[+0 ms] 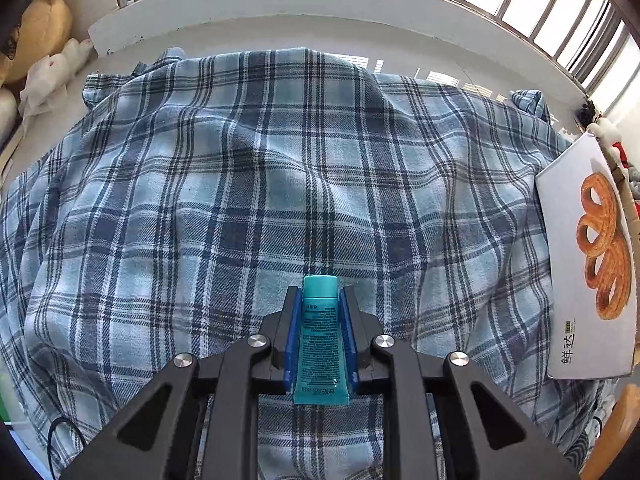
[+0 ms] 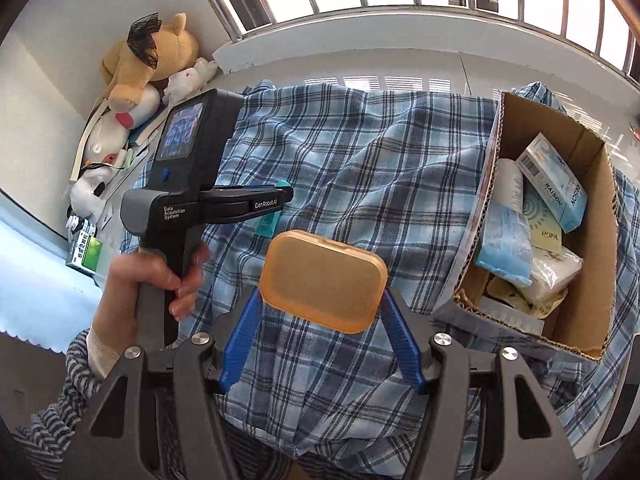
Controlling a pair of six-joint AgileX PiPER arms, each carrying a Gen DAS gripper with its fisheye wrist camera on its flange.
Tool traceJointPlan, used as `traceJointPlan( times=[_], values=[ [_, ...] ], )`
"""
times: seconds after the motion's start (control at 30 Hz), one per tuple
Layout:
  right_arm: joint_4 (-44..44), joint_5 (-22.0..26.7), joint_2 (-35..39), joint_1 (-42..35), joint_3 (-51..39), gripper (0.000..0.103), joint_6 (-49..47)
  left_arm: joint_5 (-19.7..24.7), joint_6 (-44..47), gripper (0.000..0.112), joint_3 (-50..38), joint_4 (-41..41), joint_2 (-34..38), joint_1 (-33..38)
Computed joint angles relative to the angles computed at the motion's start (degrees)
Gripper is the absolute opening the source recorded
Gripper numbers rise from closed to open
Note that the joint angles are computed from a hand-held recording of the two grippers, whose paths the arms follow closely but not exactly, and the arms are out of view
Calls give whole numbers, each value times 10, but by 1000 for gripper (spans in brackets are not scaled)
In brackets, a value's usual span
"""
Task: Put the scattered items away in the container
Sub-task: 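Grasp the teal tube upright with the left tool while the right tool holds the soap case, then carry the tube and soap case into the box and open both tools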
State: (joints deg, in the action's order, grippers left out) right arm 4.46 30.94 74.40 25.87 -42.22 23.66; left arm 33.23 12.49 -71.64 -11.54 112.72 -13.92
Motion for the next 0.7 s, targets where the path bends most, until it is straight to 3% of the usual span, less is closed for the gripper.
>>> traceJointPlan(
  times=[0.13, 0.3, 0.37, 0.7],
  values=[
    [-75, 8, -25, 29, 13, 60, 67, -4, 0, 21, 24, 18, -17, -5],
    [-72, 1, -47, 25, 28, 60, 62, -31, -47, 21, 53, 78, -30, -30],
    [-75, 1, -59, 22, 36, 60, 67, -40, -40, 21, 65, 63, -38, -29],
    [-62, 33, -168, -94, 42, 60, 12, -35, -73, 21, 91, 92, -138, -86]
  ],
)
